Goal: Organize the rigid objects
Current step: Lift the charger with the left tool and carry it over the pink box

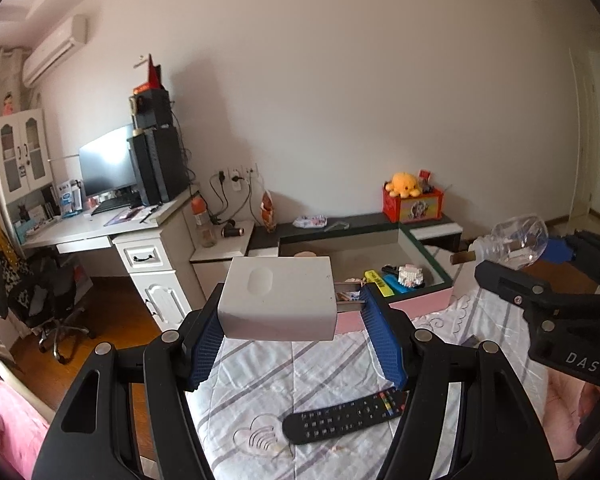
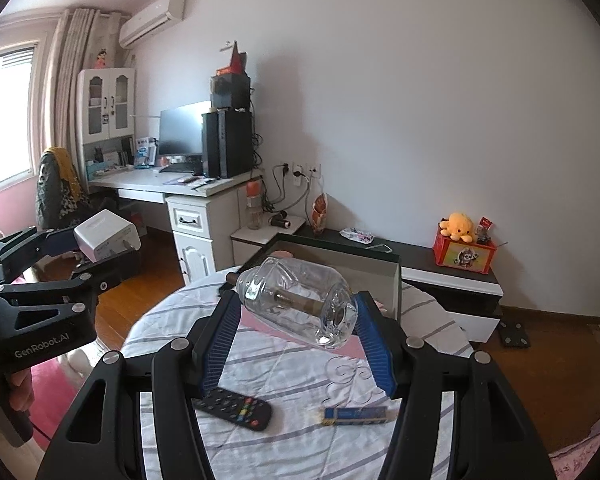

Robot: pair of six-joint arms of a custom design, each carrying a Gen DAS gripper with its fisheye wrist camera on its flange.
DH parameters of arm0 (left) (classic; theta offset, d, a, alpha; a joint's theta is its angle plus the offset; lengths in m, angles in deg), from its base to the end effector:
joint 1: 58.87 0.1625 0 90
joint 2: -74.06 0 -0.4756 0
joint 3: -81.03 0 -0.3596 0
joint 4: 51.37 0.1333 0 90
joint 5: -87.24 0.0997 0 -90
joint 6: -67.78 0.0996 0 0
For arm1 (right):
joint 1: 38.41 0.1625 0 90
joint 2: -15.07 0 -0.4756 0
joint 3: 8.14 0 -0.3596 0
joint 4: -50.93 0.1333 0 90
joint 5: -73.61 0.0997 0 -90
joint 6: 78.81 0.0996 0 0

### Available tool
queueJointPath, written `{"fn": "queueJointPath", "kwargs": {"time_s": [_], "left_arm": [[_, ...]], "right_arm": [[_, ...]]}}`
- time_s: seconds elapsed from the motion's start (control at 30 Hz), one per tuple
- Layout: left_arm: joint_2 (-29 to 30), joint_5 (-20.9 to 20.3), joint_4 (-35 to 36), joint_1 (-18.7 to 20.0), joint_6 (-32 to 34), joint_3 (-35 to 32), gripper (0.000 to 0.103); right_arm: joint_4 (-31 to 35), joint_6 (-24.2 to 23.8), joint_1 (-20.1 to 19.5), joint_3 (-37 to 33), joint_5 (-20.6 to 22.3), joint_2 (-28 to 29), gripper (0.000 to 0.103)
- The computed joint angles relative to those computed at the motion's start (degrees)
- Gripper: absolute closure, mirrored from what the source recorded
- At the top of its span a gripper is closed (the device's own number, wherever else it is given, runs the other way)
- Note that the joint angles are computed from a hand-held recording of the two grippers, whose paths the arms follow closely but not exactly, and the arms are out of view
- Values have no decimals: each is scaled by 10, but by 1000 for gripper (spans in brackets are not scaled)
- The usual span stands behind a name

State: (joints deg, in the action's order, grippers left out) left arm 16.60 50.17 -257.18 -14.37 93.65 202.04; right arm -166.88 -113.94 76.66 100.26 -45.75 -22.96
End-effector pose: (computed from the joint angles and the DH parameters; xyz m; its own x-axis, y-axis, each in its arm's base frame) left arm -0.2250 -0.5194 0.2836 -0.5946 0.1761 -0.7845 0.7735 0.3914 -0.4985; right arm 0.3402 -0.5278 0.1541 -0.6576 -0.2764 0.7008 -0.7415 0.4016 -0.5375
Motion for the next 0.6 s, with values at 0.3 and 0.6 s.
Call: {"fn": "queueJointPath", "kwargs": {"time_s": [0.3, 0.6], "left_arm": [[75, -41, 145, 53, 12, -151, 36], [164, -95, 384, 120, -24, -360, 36]], "right_arm": [[100, -11, -43, -99, 10, 16, 43], [263, -8, -83, -256, -18, 63, 43]]}}
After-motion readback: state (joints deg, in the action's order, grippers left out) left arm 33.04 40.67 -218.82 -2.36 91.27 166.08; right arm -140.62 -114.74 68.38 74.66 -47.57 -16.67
